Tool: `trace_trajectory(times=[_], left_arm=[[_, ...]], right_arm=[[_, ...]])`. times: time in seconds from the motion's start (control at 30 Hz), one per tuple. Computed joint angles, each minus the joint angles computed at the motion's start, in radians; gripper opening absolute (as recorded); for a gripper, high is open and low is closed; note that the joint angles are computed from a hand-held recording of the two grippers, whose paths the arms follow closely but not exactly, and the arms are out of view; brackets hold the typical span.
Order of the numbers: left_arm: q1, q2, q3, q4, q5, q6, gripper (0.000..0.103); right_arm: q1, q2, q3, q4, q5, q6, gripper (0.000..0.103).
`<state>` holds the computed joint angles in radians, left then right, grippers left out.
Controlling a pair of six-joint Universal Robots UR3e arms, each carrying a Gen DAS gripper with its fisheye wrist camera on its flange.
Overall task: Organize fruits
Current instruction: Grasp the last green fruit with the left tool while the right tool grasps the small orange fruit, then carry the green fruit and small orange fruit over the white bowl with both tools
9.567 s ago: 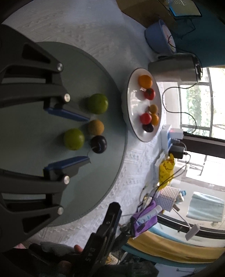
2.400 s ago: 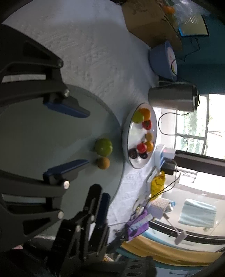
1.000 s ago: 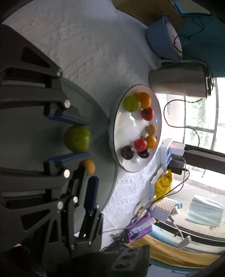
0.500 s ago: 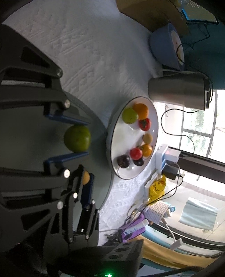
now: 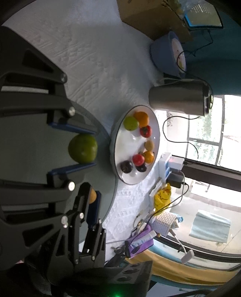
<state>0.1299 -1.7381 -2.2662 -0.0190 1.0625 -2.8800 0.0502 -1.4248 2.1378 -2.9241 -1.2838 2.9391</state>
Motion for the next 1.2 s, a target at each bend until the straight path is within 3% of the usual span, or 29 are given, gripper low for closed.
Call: trace_trajectory(times=[0.6, 0.93, 1.2], left_arm=[[0.025, 0.297, -0.121, -0.079, -0.029, 0.003, 0.033], [0.008, 0.399, -0.054, -0.153, -0.026, -0.031, 0.033], [-0.008, 0.379, 0.036, -0.172, -0.019, -0.053, 0.033]], right_arm=[[-0.021, -0.267, 0.125, 0.018, 0.016, -0.001, 0.026], [-0.057, -0.396, 0.077, 0.115, 0.052, -0.040, 0.026], [-0.066, -0.398, -0.003, 0.148, 0.070, -0.058, 0.026]])
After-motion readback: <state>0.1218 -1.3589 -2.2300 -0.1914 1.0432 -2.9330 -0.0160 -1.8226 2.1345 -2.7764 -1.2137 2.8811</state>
